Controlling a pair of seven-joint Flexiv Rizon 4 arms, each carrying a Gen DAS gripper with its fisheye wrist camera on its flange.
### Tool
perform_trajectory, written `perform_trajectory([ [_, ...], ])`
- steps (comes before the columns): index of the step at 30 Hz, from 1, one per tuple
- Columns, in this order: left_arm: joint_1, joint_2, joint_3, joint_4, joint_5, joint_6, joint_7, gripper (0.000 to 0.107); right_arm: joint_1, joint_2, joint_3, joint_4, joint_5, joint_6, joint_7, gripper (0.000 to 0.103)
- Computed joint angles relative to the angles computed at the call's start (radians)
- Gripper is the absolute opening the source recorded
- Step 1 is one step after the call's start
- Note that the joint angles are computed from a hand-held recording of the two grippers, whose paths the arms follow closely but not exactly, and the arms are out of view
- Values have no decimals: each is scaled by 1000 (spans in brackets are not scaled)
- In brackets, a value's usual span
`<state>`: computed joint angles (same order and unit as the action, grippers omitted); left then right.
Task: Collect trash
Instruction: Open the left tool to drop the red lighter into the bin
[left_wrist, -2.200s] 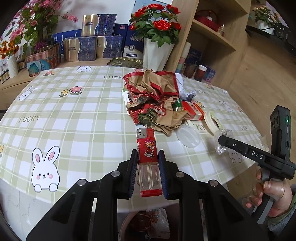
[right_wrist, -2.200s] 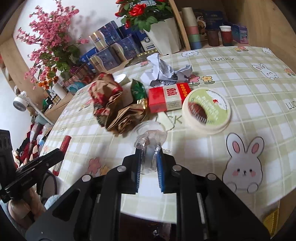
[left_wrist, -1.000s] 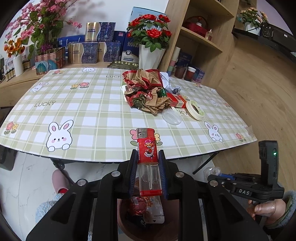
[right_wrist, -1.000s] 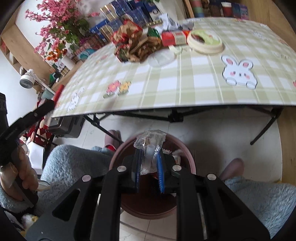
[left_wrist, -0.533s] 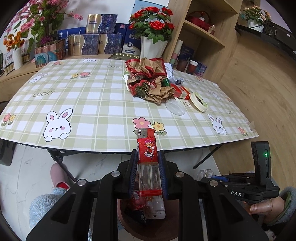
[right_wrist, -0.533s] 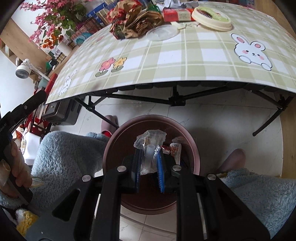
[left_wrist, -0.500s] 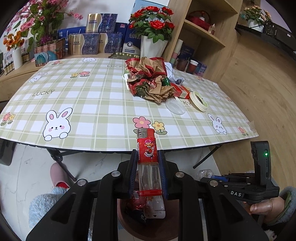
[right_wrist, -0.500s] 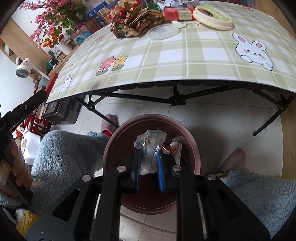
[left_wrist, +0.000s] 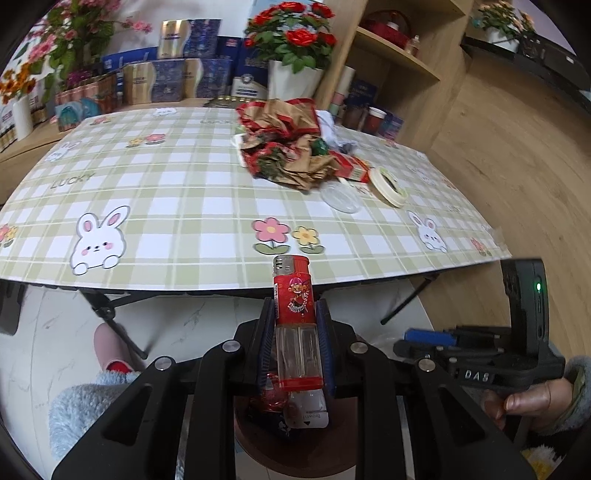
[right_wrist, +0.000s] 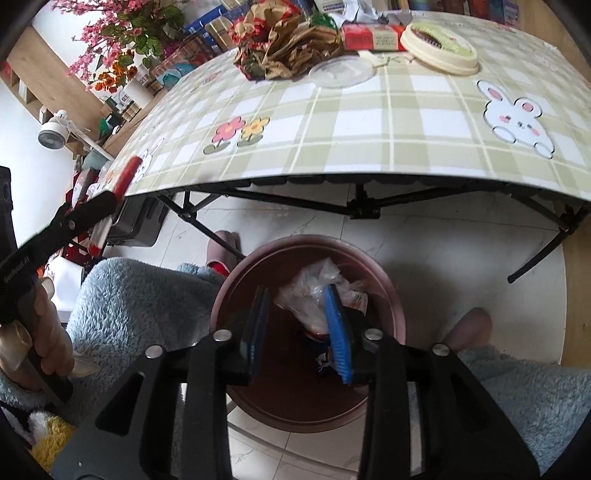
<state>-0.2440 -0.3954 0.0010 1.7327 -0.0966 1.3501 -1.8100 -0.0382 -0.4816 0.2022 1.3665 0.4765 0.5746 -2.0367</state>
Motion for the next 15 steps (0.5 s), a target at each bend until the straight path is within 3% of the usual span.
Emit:
perform_trajectory([
  [4,15,-4,-27,8,-11,16,43,22,-5,7,3,6,11,28,-23,44],
  [6,20,-5,-35,16,-21,28,63,22,-2,16,2,21,11,68,-40,57],
  [10,23,-5,-41,30,-38,44,86,22,2,38,11,58,11,174,-113,70],
  [11,28,-6,-47,37,-47,49,94,22,7,43,11,69,4,206,-132,78],
  [12,30,-7,-52,40,-55,52,100,22,13,52,11,89,-3,259,-158,86],
  [15,48,-11,-81,55,-86,68,136,22,16,67,20,130,-2,396,-218,96],
])
